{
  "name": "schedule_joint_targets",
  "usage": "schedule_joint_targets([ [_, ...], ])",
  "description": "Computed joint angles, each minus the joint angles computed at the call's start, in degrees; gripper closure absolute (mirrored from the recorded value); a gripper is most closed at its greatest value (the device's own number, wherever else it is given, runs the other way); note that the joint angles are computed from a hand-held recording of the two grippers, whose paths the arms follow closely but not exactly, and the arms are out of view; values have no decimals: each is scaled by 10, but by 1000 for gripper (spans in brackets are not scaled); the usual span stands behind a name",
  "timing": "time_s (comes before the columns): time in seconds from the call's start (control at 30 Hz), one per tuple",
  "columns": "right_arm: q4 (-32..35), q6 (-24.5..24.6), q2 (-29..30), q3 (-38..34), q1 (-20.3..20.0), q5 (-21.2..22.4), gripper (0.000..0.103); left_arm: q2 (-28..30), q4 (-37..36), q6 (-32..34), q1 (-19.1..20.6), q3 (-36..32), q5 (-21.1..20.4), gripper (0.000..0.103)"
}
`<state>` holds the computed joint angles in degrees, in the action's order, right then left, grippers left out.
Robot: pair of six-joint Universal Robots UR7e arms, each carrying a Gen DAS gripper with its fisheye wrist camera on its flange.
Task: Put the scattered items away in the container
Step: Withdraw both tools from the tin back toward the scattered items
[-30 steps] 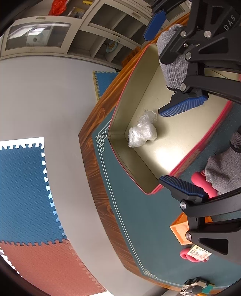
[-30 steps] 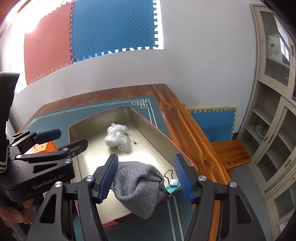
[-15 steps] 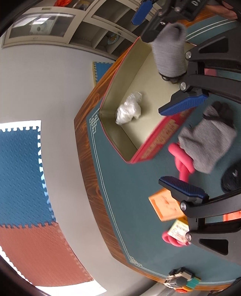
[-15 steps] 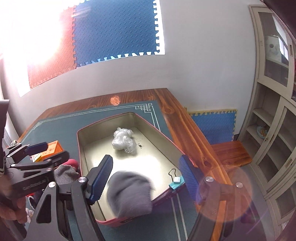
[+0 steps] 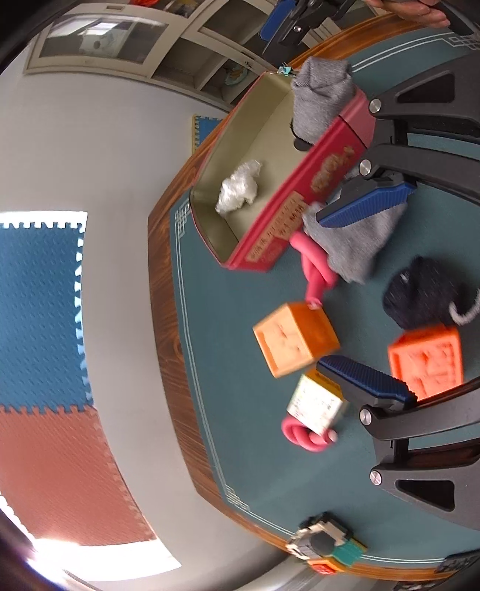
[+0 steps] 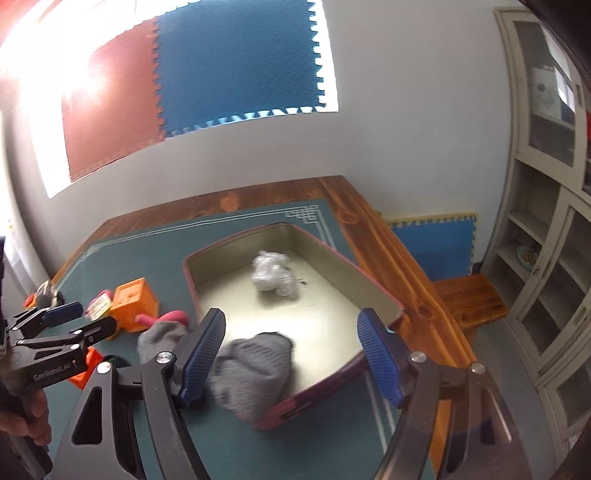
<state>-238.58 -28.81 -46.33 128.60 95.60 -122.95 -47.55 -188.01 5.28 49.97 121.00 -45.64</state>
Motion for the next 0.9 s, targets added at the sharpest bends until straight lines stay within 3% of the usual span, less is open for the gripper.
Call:
schedule_joint_targets([
  [0.17,-33,-18,21,-2,17,-44,26,-27,-4,-5,12,25,-4,30],
  [0.33,-28,19,1,19,6,-77,26,-42,-2,-4,23,38,-22,30],
  [0.47,-22,8,6,25,11,-104,26,-48,0,-4,25,47,-33,30],
  [0.9,47,-20,57,-68,16,-164,23,-78,14,-17,33,74,-46,30],
])
